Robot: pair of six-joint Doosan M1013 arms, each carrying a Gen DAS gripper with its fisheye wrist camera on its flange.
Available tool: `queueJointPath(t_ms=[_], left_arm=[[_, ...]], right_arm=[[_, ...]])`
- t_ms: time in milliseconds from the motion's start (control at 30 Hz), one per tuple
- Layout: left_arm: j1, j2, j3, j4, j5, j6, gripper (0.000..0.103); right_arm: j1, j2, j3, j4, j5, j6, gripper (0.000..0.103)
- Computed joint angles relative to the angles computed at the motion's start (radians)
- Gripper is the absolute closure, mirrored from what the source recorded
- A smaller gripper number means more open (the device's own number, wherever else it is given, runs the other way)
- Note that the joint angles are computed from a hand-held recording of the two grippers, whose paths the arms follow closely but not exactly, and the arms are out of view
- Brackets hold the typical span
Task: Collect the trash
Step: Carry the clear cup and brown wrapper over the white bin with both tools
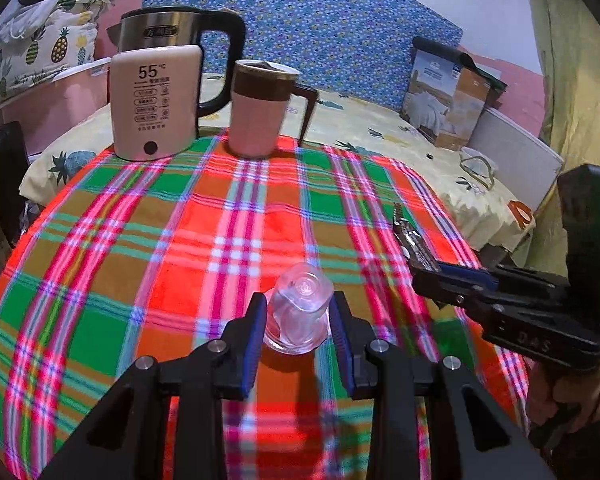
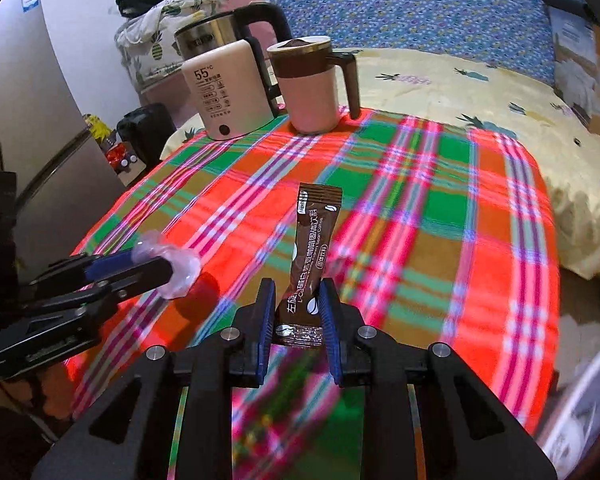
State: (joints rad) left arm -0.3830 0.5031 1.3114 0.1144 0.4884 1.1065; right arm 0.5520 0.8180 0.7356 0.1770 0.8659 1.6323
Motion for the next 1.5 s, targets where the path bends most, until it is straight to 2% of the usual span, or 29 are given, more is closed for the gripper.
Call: queueJointPath(t_ms=[233, 533, 900, 1500], left_arm=[[-0.037, -0.034, 0.042, -0.003, -0.023, 0.003, 0.070], [-0.080, -0.066, 0.077, -0.031, -0.052, 0.047, 0.070], [-0.115, -0.073, 0.076, -0.094, -0.057, 0.136, 0.070], [-0.157, -0.039, 0.016, -0.144, -0.024, 0.226, 0.070]], right_arm=[[0.007, -0.110, 0.188, -0.018, -0.113, 0.064, 0.078], [0.013, -0.203, 0.338, -0.087, -0.207, 0.164, 0.078], [0.008, -0.268, 0.446, -0.134, -0.277, 0.248, 0.078], [-0.012, -0.332, 0.553, -0.224, -0.345, 0.379, 0.078]])
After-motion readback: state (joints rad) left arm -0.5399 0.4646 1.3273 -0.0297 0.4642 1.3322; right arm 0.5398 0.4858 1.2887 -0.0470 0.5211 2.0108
